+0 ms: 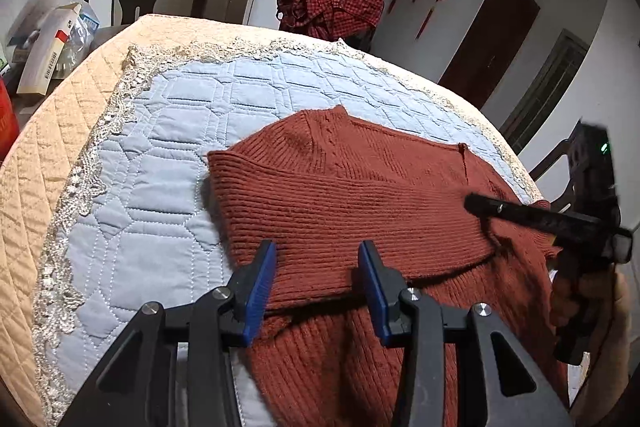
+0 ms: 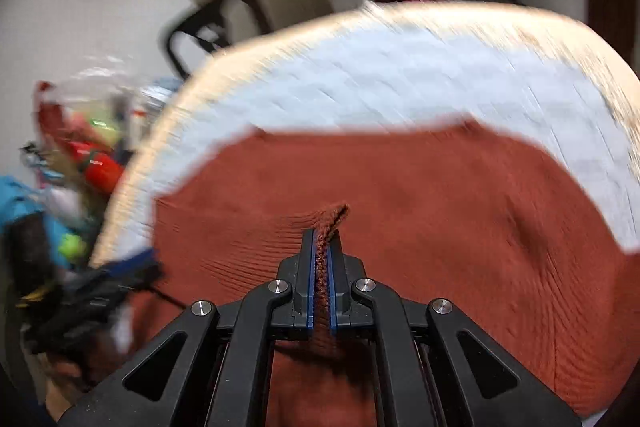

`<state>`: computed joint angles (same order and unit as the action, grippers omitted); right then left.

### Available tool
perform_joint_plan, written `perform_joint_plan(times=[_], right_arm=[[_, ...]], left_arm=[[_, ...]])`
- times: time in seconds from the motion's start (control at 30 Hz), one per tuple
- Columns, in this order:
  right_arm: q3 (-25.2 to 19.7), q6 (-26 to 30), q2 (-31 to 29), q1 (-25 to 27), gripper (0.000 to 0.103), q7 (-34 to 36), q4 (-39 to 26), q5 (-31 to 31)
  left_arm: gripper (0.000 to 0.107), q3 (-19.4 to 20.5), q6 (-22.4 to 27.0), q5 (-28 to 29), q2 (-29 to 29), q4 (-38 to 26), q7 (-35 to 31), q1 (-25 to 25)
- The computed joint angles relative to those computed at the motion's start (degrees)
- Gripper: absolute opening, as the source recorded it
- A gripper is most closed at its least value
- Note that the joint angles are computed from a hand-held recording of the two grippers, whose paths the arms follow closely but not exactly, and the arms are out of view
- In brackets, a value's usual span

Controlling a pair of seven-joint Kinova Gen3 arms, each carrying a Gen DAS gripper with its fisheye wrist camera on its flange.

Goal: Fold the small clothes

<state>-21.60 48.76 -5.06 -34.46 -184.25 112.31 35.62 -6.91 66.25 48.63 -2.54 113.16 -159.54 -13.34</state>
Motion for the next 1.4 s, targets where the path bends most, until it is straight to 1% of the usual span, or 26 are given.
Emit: perform_joint_plan(times=[0.07, 0.13, 0.2, 0.23, 0.3, 0.33, 0.4, 0.43, 0.53, 0.6, 0.63, 0.67, 0.7, 0.77, 0.8, 0.83, 0.9, 0.93, 0.97, 1.0, 1.1, 1.2, 1.27, 1.3, 1.33, 1.4], right_arm=[[-1.9, 2.5, -0.5, 0.3, 0.006, -2.6, 0.6, 0.5], [-2.9, 3.8, -1.8, -1.4, 0.006, -6.7, 1.3, 2.9], [-5.2, 6.1, -2.5, -2.5, 0.006, -8.4, 0.9, 5.0], [-5.5, 6.2, -2.4, -2.9, 0.006, -8.0, 0.7, 5.2], [-5.1, 6.3, -0.4, -3.9, 0.006, -4.6, -0.8, 3.6], [-4.4, 6.1, 0.5, -4.2, 0.006, -2.7, -1.1, 2.5], [-2.8, 4.7, 1.3, -4.8, 0.006, -1.8, -0.4, 1.1], [-2.8, 5.0, 0.8, -5.2, 0.006, -2.8, -0.2, 1.4], [-4.5, 10.0, 0.5, -7.0, 0.006, -4.3, -1.5, 3.5], [-5.3, 11.0, -0.2, -8.2, 0.006, -5.1, -1.2, 4.0], [-5.8, 11.4, -0.7, -8.7, 0.007, -6.2, -0.8, 4.0], [-6.2, 11.8, -1.1, -9.1, 0.014, -7.0, -0.4, 3.3], [-6.7, 12.5, -1.4, -9.5, 0.017, -7.7, -0.3, 2.5], [-7.6, 13.0, -2.2, -10.1, 0.018, -9.0, 0.6, 1.4], [-8.3, 12.8, -2.7, -10.4, 0.020, -9.9, 1.3, 1.1], [-8.7, 12.7, -3.1, -10.6, 0.021, -10.2, 2.0, 0.3], [-9.9, 12.7, -3.5, -10.8, 0.021, -11.2, 3.2, 0.2], [-10.8, 13.4, -3.9, -11.1, 0.021, -12.0, 3.5, 0.4], [-11.3, 14.7, -4.0, -11.3, 0.021, -12.1, 2.9, -0.3], [-12.3, 16.6, -3.9, -11.6, 0.021, -12.6, 2.3, -0.3], [-14.6, 21.4, -3.1, -13.3, 0.021, -15.1, 1.2, 0.2], [-16.0, 23.7, -3.5, -15.6, 0.021, -19.7, 2.3, -1.3], [-17.5, 25.1, -4.3, -16.9, 0.021, -23.1, 2.9, -1.4], [-18.6, 26.5, -4.5, -17.5, 0.021, -25.1, 2.9, -1.8], [-19.5, 27.4, -4.8, -18.1, 0.021, -26.9, 3.0, -2.0], [-20.8, 28.6, -5.4, -18.9, 0.021, -29.5, 3.2, -2.3]], left_arm=[[0.044, -0.7, 1.7, -0.2, -0.3, -0.6, -0.2, -0.6], [0.044, -1.6, 3.3, 0.4, -0.7, -0.9, -1.3, -1.5], [0.044, -1.9, 3.1, 0.5, -1.3, -0.7, -1.8, -1.9], [0.044, -1.8, 2.8, 0.4, -1.5, -0.6, -1.9, -1.8], [0.044, -1.2, 1.1, -1.2, -0.9, -0.9, -0.4, -0.6], [0.044, 0.2, 0.2, -2.8, -0.5, -0.8, 0.7, -0.5], [0.044, -0.2, -1.8, -3.2, -1.1, 0.3, 0.2, 0.7], [0.044, 0.2, -1.9, -3.8, -1.7, 0.3, 0.4, 0.3], [0.045, -1.6, 1.2, -3.1, -2.9, -0.2, -0.1, -0.2], [0.046, -2.4, 2.0, -2.9, -4.5, 0.4, -1.2, -0.3], [0.046, -2.9, 2.9, -3.0, -5.1, 0.6, -1.7, -0.3], [0.046, -3.4, 4.2, -3.4, -5.3, 0.6, -1.8, -0.3], [0.048, -3.7, 5.2, -3.9, -5.7, 0.8, -2.0, -0.4], [0.052, -4.1, 6.1, -5.0, -6.7, 1.9, -2.9, -0.3], [0.054, -4.1, 6.4, -5.7, -7.0, 2.5, -3.3, -0.1], [0.055, -4.2, 6.4, -6.6, -7.4, 3.3, -3.7, 0.2], [0.055, -3.4, 3.7, -8.0, -8.8, 5.3, -4.3, 0.6], [0.055, -4.2, 2.7, -8.1, -10.0, 6.2, -5.0, 1.5], [0.055, -3.8, 2.4, -8.6, -10.9, 6.3, -4.7, 1.3], [0.055, -4.3, 3.0, -8.9, -11.3, 6.1, -4.3, 1.6], [0.055, -6.6, 5.0, -8.6, -12.0, 6.2, -5.5, 1.9], [0.056, -8.0, 4.2, -9.7, -12.9, 7.9, -7.2, 1.6], [0.057, -10.1, 5.4, -9.0, -13.1, 8.7, -9.7, 1.1], [0.058, -10.5, 6.0, -9.0, -13.1, 8.4, -9.6, 0.7], [0.062, -10.3, 6.0, -8.9, -13.1, 8.3, -9.1, 0.4], [0.063, -9.7, 5.5, -9.6, -13.3, 8.2, -7.5, -0.2]])
